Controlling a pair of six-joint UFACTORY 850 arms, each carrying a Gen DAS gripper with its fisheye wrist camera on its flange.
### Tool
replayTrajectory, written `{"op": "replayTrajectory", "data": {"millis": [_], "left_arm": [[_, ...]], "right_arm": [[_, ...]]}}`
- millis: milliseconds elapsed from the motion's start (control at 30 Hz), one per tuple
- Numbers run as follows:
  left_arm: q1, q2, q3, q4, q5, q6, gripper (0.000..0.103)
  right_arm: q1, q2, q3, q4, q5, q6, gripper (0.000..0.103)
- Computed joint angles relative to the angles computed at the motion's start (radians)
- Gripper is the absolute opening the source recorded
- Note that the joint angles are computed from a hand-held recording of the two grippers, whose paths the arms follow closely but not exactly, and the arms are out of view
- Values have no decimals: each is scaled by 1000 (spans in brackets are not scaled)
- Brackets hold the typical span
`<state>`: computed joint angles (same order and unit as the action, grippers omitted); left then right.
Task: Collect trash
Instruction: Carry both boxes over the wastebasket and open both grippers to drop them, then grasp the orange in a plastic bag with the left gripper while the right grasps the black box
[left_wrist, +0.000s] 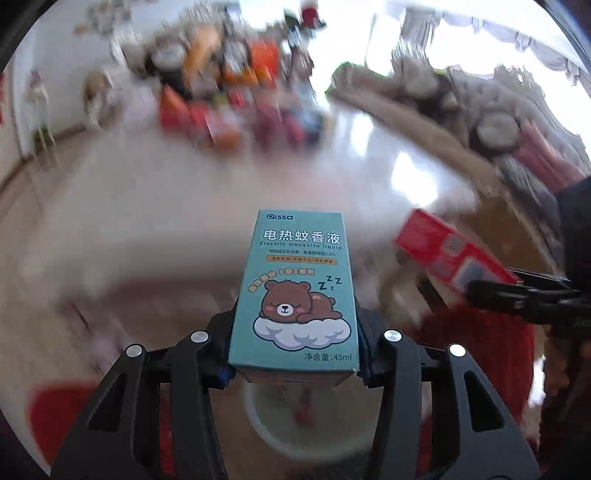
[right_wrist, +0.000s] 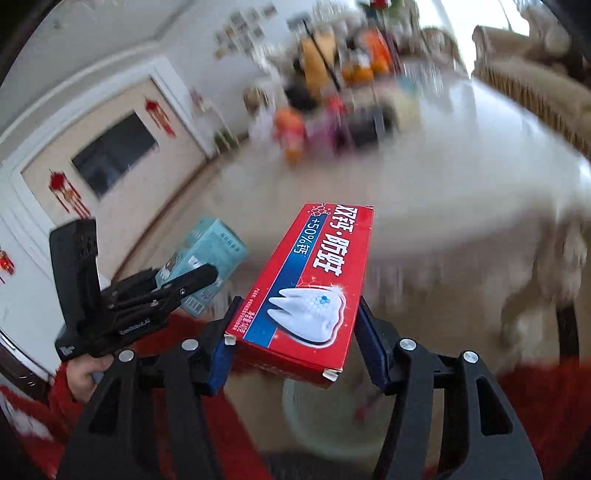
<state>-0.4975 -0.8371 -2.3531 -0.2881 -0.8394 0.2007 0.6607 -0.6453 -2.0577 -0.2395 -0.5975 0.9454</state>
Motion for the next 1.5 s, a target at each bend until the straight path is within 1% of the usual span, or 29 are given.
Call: {"op": "replayTrajectory", "data": {"millis": [33,100,133,167,200,267,300,367,467,500,533,567,600,633,667,733,833,1100,1167,1233,1300,1333,1367,1433,1467,1500], "left_arm": [[-7,9,52,3,-31,-6,48],[-17,-15,85,11,-85,-38,48],[-23,-53,68,15,-133,-51,48],[-29,-89,42,33,-159,-59,48],[-42,-125,20,93,-176,-87,48],[-50,-175,-27,131,-211,-100,48],[-51,-193,-44,139,-219,-106,48],[-54,-209,-54,155,-224,-114,49],[-49,-205,-40,134,-219,-112,51],[-48,-208,-43,128,-221,-113,55],[-48,-215,-56,140,-225,-127,70],[-50,-202,-35,163,-209,-143,79],[-53,-190,-14,189,-193,-160,79],[-57,-192,-15,212,-191,-176,79],[-57,-198,-26,212,-199,-179,79],[-56,-208,-42,205,-211,-180,79],[-56,-213,-51,216,-216,-188,79],[-54,-189,-12,217,-184,-198,79],[-53,-175,7,219,-169,-200,79],[-53,-153,31,224,-149,-198,79],[-51,-116,69,217,-118,-183,79],[-49,-80,108,211,-80,-170,79],[-48,-49,139,214,-45,-166,79],[-44,13,187,225,37,-146,79],[-43,28,187,235,62,-138,79],[-39,32,159,243,78,-124,79]], "right_arm": [[5,-4,19,29,-17,-7,56],[9,-25,46,82,-59,-7,56],[8,-51,45,107,-86,-7,56],[3,-83,40,145,-113,-22,56],[-2,-97,40,170,-119,-34,56],[-20,-134,37,260,-123,-90,56],[-23,-142,40,280,-127,-104,56],[-22,-185,-13,255,-186,-104,56],[-17,-210,-49,242,-209,-117,56],[-17,-208,-48,237,-214,-122,56],[-16,-219,-67,239,-226,-130,57],[-17,-239,-98,235,-248,-131,59],[-19,-253,-120,233,-271,-132,61],[-20,-255,-117,226,-281,-124,66],[-20,-260,-124,212,-296,-109,68],[-22,-244,-95,210,-287,-96,70],[-24,-236,-80,206,-281,-74,70],[-22,-228,-67,197,-273,-54,70],[-21,-219,-57,188,-260,-48,70],[-16,-198,-32,160,-230,-26,70],[-2,-147,25,58,-152,49,70],[9,-117,54,-26,-114,105,70],[20,-96,72,-107,-95,158,70],[42,-59,88,-278,-81,260,70],[47,-43,88,-340,-70,296,70],[46,-37,83,-364,-64,309,70]]}}
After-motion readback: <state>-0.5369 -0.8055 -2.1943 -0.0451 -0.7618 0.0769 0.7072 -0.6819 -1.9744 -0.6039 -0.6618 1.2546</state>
